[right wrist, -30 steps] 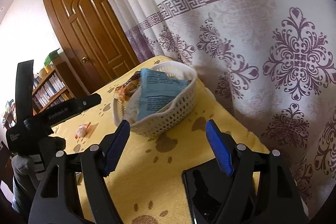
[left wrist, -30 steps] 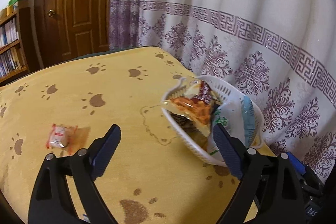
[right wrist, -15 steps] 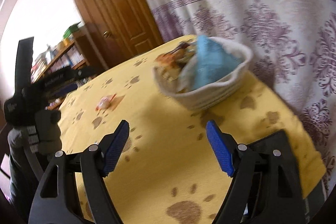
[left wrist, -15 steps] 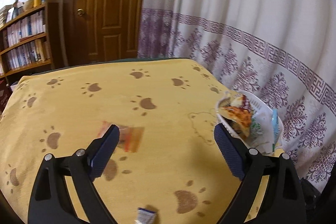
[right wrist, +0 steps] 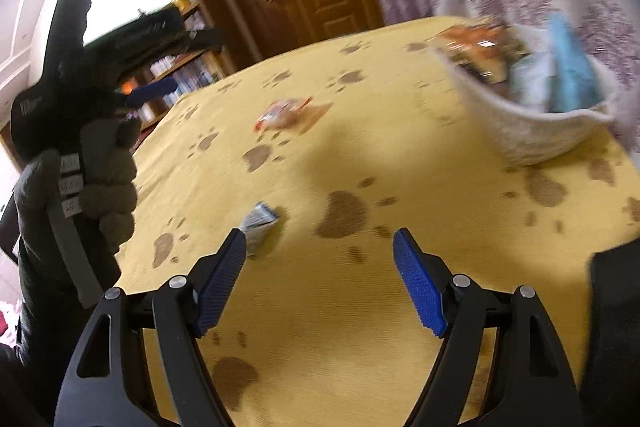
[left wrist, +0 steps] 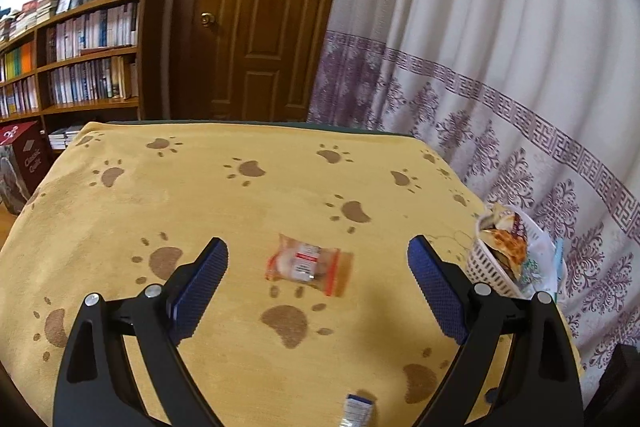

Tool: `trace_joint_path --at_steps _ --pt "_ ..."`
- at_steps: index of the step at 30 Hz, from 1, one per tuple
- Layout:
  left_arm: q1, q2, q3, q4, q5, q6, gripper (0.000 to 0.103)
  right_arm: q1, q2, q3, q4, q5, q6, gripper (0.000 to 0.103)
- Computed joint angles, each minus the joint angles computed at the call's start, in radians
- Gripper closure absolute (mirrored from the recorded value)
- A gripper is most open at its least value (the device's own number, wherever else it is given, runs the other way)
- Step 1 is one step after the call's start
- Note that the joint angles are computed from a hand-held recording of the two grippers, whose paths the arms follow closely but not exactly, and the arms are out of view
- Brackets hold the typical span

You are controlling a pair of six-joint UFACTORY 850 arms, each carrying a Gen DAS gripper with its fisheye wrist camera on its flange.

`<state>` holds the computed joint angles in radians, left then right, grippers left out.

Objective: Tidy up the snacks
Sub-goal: 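Move both grippers back from the basket toward the remaining snacks, then grasp the silver-blue candy with the right gripper while the left gripper grasps the red-white bun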

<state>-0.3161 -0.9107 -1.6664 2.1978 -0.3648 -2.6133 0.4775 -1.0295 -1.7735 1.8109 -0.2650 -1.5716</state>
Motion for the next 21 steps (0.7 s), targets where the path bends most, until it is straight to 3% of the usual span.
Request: trace_joint_path --at_steps 5,10,13,17,21 --pt "0.014 0.015 0.025 -0.027 -0.02 0.004 0.012 0.026 -0.051 -0.097 -0.282 -0.01 0.256 0.031" --pt "0.027 0.02 0.019 -0.128 -0.03 0.082 0.012 0.053 -0.119 -0.215 -0.597 -0.046 0.542 0.046" --pt "0.039 0.025 0.028 -0.116 -0.041 0.047 0.012 0.066 -0.162 -0.289 -0.778 -0.058 0.712 0.053" --pt "0.058 0.017 0.022 -0.161 -0.017 0.064 0.012 0.074 -0.221 -0.389 -0.978 -0.088 0.919 0.059" --pt "0.068 0.007 0.018 -0.237 -0.02 0.115 0.012 0.093 -0.251 -0.44 -1.194 -0.052 1.092 0.066"
